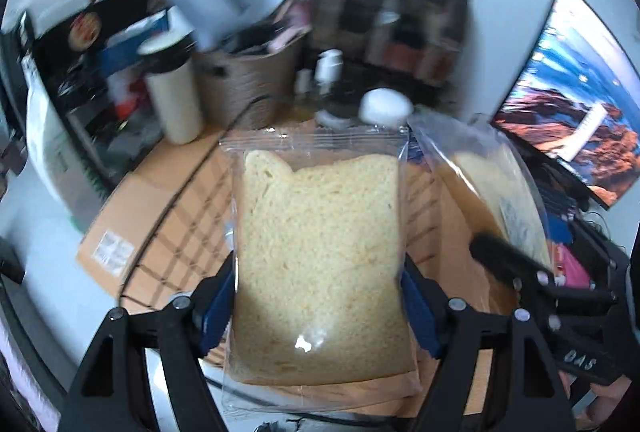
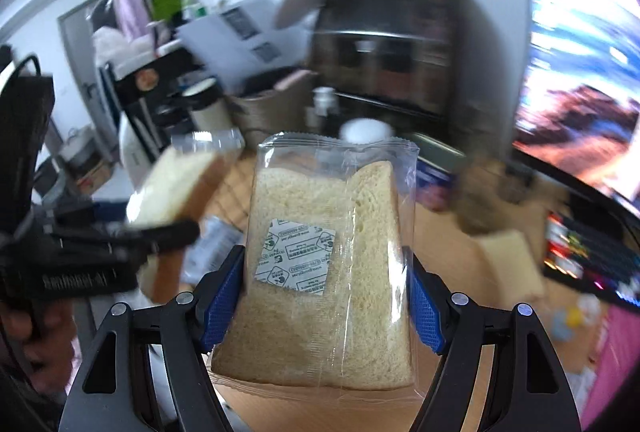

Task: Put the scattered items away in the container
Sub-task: 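Carry both bread slices to the wire basket and open both grippers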

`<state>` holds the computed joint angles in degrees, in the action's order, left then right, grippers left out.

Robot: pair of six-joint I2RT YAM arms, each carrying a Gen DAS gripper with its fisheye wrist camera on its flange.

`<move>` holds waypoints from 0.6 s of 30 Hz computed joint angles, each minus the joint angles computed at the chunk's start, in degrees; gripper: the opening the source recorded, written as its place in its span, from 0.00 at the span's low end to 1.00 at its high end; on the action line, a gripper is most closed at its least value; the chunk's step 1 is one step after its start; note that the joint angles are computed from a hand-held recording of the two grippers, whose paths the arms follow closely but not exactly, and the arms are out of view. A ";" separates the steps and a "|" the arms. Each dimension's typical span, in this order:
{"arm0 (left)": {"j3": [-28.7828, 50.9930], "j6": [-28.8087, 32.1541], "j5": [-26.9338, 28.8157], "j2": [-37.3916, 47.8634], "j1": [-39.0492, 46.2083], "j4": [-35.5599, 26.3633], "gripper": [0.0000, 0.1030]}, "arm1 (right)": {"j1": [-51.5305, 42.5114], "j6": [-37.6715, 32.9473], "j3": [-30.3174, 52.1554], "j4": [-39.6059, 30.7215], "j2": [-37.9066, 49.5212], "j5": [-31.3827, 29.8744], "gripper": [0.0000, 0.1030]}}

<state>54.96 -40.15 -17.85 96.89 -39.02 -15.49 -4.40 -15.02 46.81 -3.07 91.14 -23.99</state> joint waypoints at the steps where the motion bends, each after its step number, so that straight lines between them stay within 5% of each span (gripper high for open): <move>1: -1.61 0.68 1.11 -0.44 1.67 1.18 0.76 | 3.54 2.03 1.33 0.86 1.92 2.31 0.73; 10: -5.11 3.44 2.57 0.42 7.23 4.35 0.78 | 11.40 7.29 7.17 2.91 10.95 9.08 0.73; 18: -5.93 3.08 2.64 -1.10 7.29 5.26 0.78 | 9.91 7.49 7.32 2.96 10.15 8.01 0.74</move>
